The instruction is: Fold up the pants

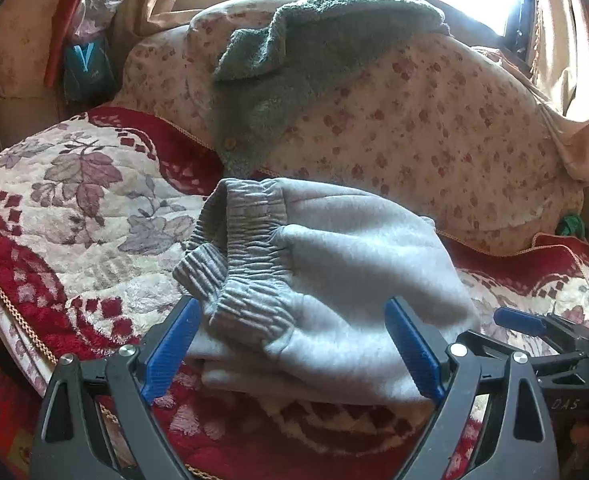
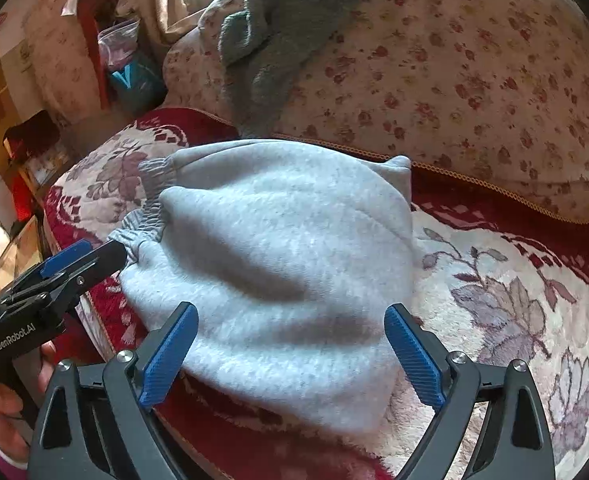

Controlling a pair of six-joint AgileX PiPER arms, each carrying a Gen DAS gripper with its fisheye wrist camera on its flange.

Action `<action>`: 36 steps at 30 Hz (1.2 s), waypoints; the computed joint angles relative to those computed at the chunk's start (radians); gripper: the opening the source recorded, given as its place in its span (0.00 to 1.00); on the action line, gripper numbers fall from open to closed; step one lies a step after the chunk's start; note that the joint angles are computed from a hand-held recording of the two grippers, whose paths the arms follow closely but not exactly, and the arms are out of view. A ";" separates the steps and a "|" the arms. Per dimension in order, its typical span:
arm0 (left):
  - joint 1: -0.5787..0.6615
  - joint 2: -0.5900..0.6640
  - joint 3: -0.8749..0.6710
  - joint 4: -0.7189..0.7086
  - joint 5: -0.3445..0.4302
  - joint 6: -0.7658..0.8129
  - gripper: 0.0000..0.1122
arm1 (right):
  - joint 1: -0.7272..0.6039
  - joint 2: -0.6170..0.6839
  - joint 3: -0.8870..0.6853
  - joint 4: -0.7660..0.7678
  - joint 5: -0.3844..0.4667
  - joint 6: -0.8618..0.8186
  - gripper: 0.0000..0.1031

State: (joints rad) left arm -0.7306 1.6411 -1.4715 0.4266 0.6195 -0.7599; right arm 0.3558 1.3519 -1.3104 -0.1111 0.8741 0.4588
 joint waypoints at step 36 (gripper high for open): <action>0.315 0.189 -0.090 -0.766 -0.039 0.632 0.92 | -0.437 0.157 0.014 0.666 -0.040 -0.521 1.00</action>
